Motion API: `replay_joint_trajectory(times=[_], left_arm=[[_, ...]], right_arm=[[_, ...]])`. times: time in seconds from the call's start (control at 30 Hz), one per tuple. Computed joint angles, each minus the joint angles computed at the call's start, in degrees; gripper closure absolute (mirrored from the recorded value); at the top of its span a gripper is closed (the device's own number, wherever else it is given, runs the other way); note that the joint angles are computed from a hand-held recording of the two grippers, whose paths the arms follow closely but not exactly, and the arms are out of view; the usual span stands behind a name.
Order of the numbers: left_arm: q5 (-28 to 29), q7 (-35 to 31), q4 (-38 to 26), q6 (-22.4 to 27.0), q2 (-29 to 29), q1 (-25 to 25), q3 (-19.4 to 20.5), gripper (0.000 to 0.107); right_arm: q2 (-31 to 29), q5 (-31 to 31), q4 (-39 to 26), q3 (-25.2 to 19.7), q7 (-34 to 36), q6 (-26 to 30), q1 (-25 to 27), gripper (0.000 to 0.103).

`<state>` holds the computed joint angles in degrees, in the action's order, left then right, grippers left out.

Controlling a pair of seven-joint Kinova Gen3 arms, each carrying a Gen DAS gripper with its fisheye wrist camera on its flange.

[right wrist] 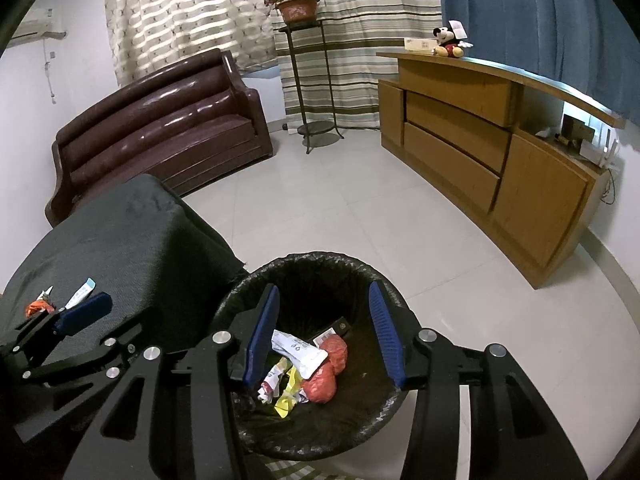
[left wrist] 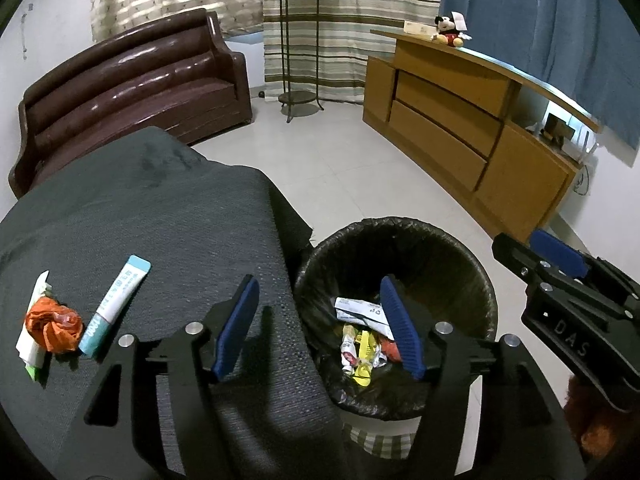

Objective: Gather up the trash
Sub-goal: 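Carry the milk packet and red bag over the bin and open both tools, then move both open tools back over the remaining trash on the table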

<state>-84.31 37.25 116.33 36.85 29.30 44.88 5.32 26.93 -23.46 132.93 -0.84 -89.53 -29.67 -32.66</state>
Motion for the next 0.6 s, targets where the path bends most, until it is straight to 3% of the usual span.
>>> replay_joint_trajectory(times=[0.3, 0.6], left_arm=[[0.6, 2.3, 4.0, 4.0, -2.8, 0.4, 0.9, 0.046], [2.7, 6.5, 10.5, 9.6, -6.7, -0.2, 3.2, 0.046]], right_arm=[[-0.8, 1.3, -0.5, -0.8, 0.4, 1.2, -0.1, 0.056], [-1.3, 1.8, -1.9, -1.9, 1.7, 2.8, -3.5, 0.056]])
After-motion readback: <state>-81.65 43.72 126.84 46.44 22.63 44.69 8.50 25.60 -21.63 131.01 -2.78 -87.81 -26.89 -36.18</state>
